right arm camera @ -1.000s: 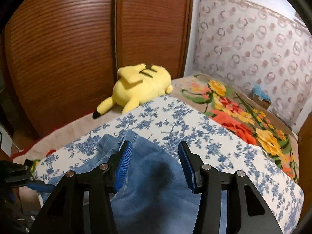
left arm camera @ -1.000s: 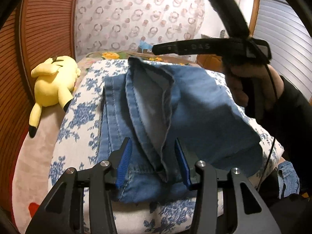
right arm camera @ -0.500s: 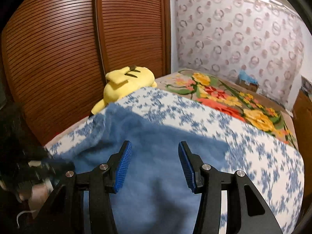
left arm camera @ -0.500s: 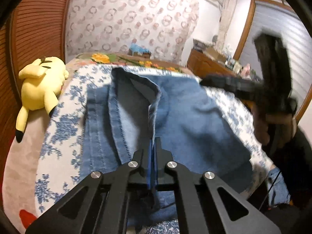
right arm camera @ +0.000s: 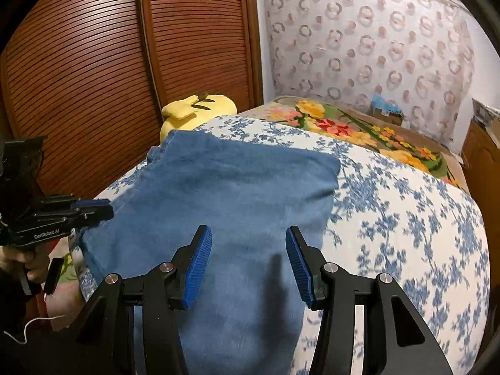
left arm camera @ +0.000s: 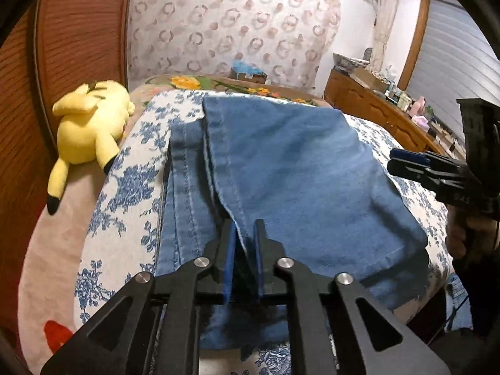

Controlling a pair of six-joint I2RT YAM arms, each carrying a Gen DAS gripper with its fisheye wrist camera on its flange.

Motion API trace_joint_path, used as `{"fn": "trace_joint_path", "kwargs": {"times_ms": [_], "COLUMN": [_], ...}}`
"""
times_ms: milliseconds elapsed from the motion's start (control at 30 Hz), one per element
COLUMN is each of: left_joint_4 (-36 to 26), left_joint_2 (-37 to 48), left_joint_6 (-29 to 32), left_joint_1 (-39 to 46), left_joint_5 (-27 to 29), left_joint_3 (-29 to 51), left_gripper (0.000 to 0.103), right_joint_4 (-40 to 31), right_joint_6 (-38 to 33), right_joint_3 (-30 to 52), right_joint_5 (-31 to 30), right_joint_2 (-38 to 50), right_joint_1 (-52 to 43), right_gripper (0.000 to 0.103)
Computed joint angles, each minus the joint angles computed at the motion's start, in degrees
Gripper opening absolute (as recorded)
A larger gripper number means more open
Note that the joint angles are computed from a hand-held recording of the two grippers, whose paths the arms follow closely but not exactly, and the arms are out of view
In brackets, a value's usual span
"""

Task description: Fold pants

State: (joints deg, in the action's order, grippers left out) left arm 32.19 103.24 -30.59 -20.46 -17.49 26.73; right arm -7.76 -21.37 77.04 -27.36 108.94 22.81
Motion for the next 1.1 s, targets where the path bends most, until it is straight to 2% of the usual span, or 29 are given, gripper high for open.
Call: {"fn": "trace_joint_path", "kwargs": {"times_ms": [133, 167, 233, 300, 333, 633, 800, 1100], "left_joint_4": [-2.58, -2.71, -2.67, -3.31, -3.86, -6.5, -6.91, -7.82], "left_joint_2": [-1.17, -1.38, -1.5, -1.21, -0.9, 2.6, 5.32, 7.08], "left_joint_6": [1.6, 1.8, 2.41, 3.16, 3.47, 4.86, 4.66, 4.22], "left_joint_1": [-1.48, -1.74, -2.27, -2.4, -2.48, -2.04, -1.57, -3.38], "left_joint_5": [-1.85, -2.06, -2.45, -2.57, -3.02, -3.08, -2.44, -2.8], "left_joint_3": [1.68, 1.83, 2.49, 3.57, 4.39, 9.61, 11.91, 12.95], "left_gripper": [0.032, 0.042, 0.053, 0.069, 0.08, 0.082, 0.082, 0.082], "right_joint_4": [1.46, 1.21, 1.29, 0.97, 0.5, -3.47, -8.19, -8.66], "right_joint_6": [0.13, 0.07, -0.05, 0.07, -0.1, -0.25, 0.43, 3.83], "right_joint_3": [-2.73, -2.49, -2.66, -2.26, -1.86, 3.71, 9.0, 2.82], "right_joint_5": [-0.3, -0.51, -0.69, -0.59, -0.75, 0.06, 0.88, -1.84], "right_joint_2": [-1.65, -1.43, -1.16, -0.64, -0.39, 3.61, 7.35, 4.14], "right_joint_1": [-1.13, -1.49, -2.27, -2.56, -2.92, -2.9, -2.22, -3.59], "right_gripper": [0.051, 0.051, 0.051, 0.051, 0.051, 0.053, 0.054, 0.054]}}
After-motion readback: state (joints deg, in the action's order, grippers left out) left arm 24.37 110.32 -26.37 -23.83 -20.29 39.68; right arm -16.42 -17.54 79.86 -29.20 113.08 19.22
